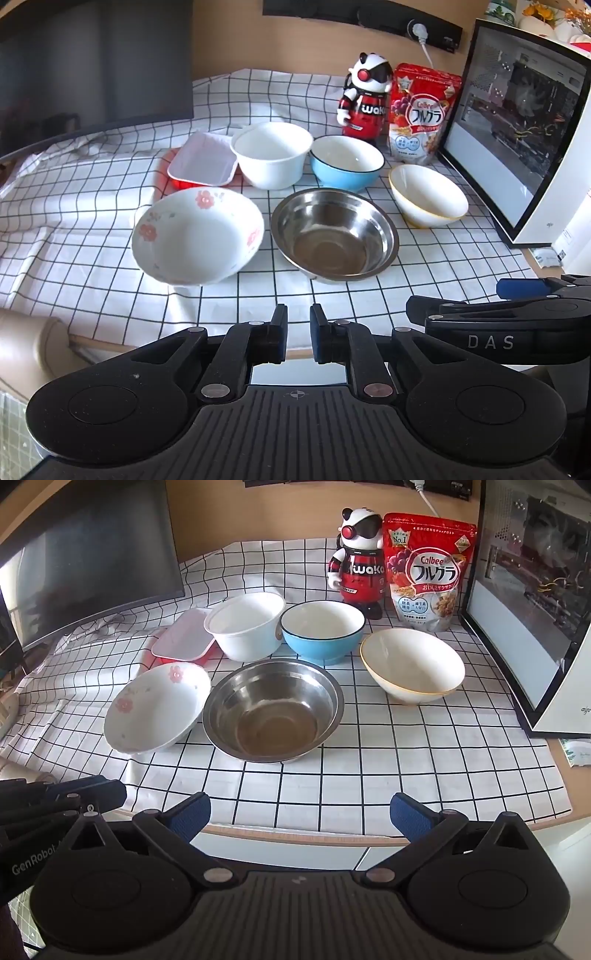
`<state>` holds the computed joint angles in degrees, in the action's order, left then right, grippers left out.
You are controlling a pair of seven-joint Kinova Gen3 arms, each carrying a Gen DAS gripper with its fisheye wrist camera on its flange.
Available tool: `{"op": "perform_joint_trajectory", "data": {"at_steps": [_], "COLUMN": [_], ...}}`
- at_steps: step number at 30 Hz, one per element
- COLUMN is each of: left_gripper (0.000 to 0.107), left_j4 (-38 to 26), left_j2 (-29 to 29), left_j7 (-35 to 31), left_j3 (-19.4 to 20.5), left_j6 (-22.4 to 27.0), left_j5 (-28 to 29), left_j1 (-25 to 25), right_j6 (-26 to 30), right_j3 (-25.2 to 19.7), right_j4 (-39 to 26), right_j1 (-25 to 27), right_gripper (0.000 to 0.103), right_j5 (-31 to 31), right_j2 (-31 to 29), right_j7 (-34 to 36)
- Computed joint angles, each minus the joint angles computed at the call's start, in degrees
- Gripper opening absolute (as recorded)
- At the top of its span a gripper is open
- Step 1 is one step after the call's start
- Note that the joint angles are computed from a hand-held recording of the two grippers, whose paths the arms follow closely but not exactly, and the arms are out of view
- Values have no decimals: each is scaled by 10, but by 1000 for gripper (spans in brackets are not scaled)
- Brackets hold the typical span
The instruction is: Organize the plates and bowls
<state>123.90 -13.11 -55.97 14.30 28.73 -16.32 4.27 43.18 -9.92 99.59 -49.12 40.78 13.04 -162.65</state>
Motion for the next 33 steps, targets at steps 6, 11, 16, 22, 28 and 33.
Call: {"op": "perform_joint_trajectory", "data": {"at_steps": [6,11,16,22,28,33], "left_gripper": [16,16,16,16,16,16], "left_j4": [-9,-8,-5,-7,-9,-7], "left_j2": [0,-2,-5,-6,-4,-5], "left_j7": [-44,-39,-45,-54,-64,-62], "left_j3": [-28,-20,-22,-26,-31,-27], "left_j6": [9,10,11,15,16,13], "left_j5": [33,31,37,45,53,52], "left_j1": [8,3,5,5,6,3], "right_j6": [-6,-6,-2,-3,3,2], "right_j3": [1,0,1,0,-1,-1], "right_j4": [-3,-5,-6,-6,-6,-5], "right_j1": [9,11,8,8,5,6], "right_gripper": [103,103,103,103,103,103], "right_j5": [-11,-20,-20,-22,-20,-19], "right_j2": [-1,-1,-2,-2,-2,-2], "right_j7": [20,26,24,26,21,20]}}
